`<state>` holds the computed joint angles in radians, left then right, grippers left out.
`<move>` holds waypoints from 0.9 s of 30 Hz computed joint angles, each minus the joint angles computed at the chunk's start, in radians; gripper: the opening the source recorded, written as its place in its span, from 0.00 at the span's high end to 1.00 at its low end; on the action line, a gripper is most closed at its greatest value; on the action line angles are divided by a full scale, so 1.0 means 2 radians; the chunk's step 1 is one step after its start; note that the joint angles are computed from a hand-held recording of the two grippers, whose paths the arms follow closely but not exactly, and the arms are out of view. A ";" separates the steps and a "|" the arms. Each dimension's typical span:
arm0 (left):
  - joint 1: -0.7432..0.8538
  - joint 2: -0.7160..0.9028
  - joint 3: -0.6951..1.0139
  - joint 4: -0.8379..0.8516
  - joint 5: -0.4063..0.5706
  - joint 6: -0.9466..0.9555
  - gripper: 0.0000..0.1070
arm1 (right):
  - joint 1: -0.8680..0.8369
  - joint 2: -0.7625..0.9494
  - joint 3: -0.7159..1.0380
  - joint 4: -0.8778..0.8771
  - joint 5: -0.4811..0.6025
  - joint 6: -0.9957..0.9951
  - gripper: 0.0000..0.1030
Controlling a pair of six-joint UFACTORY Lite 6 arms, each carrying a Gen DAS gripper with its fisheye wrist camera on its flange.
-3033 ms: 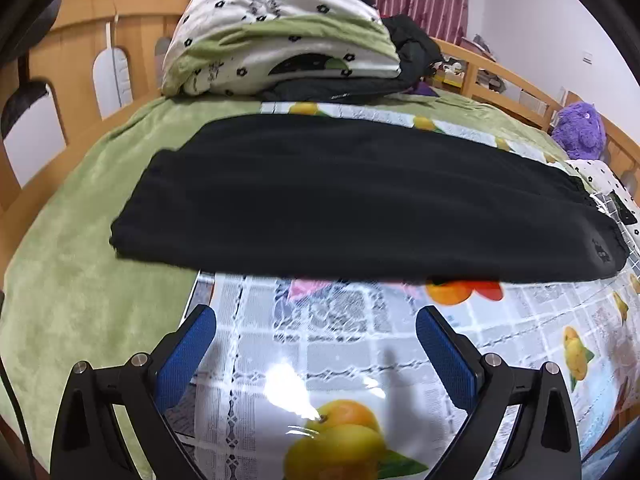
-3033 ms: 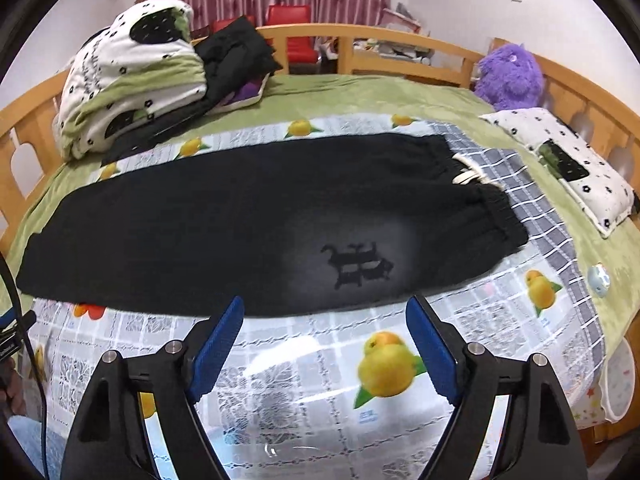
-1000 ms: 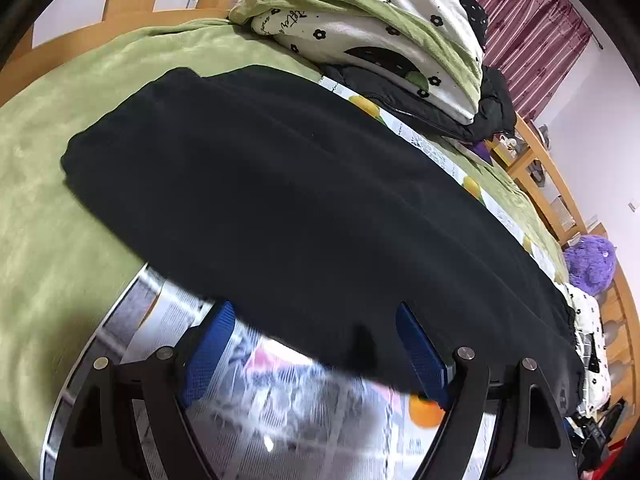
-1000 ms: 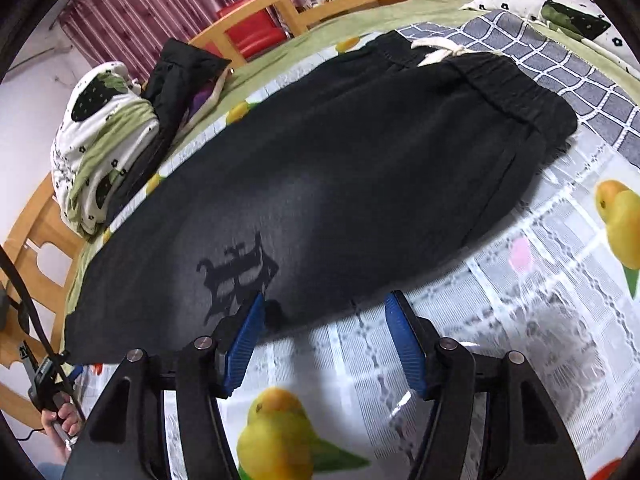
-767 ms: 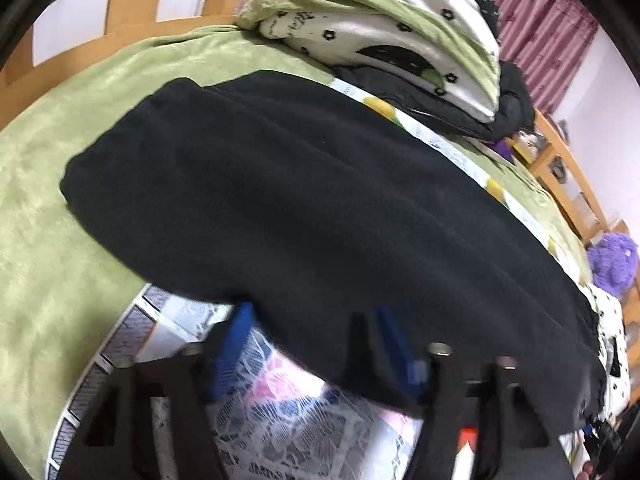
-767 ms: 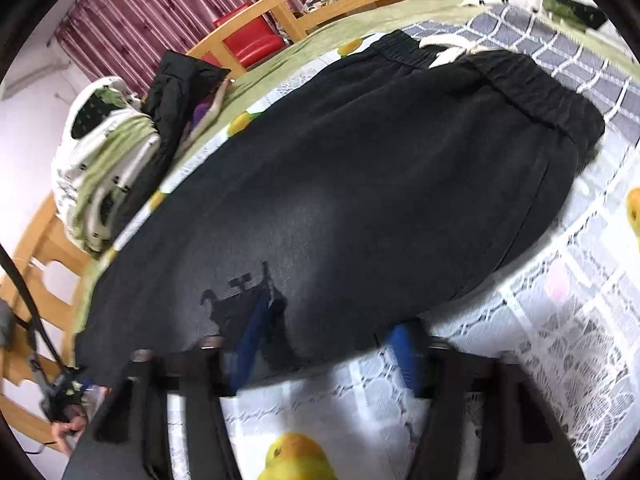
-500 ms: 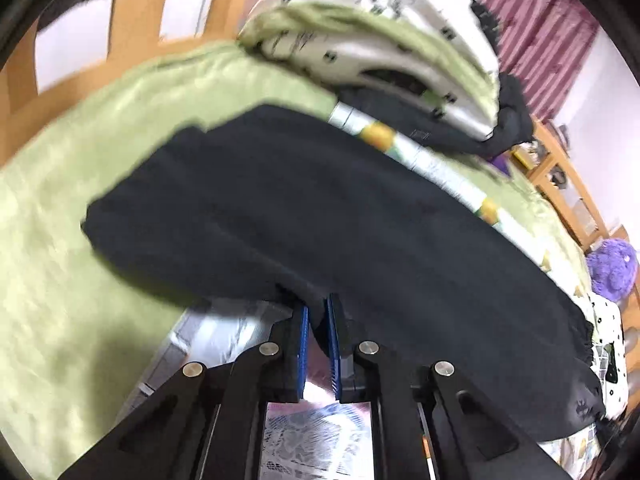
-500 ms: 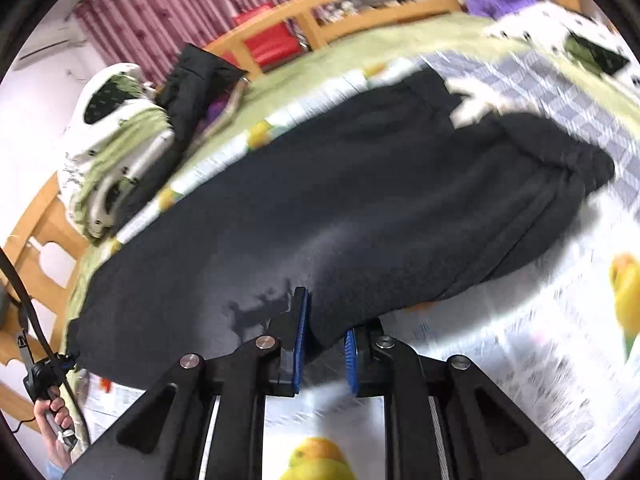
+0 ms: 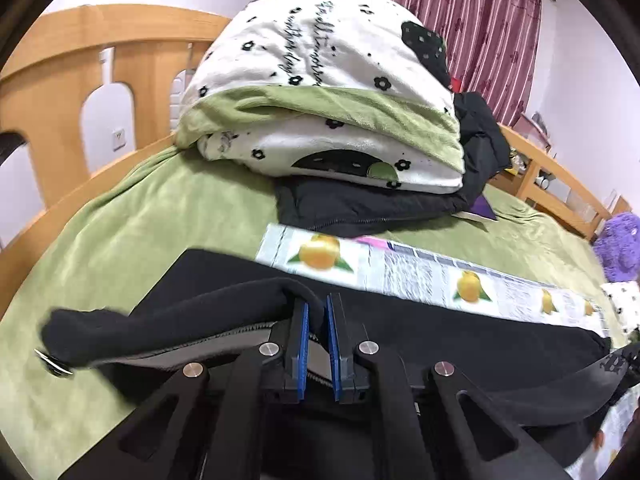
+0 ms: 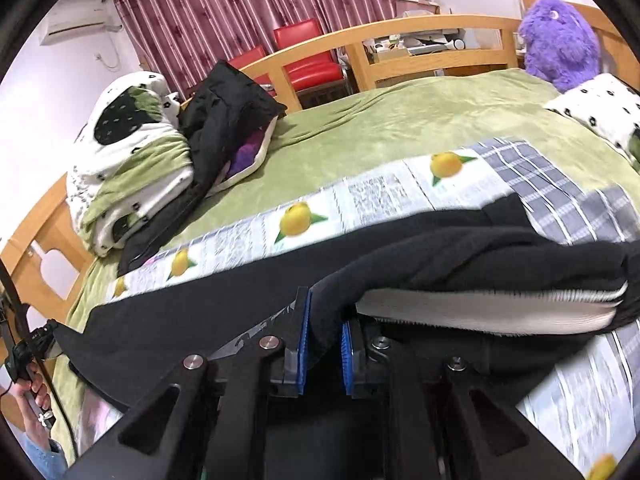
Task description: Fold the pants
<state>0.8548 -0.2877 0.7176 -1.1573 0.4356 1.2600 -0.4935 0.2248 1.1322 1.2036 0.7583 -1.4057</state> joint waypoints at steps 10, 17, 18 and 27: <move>-0.095 0.090 0.013 -0.179 -0.118 0.159 0.74 | 0.074 0.151 0.128 -0.019 -0.049 0.062 0.65; 0.015 -0.070 -0.075 0.015 -0.009 0.042 0.33 | 0.012 -0.004 -0.061 -0.033 -0.041 -0.029 0.58; 0.035 -0.083 -0.085 0.033 0.011 0.035 0.33 | -0.005 -0.022 -0.085 -0.038 -0.040 -0.041 0.55; 0.278 -0.051 -0.197 0.080 0.198 0.165 0.33 | -0.202 -0.026 -0.200 -0.034 -0.003 -0.174 0.42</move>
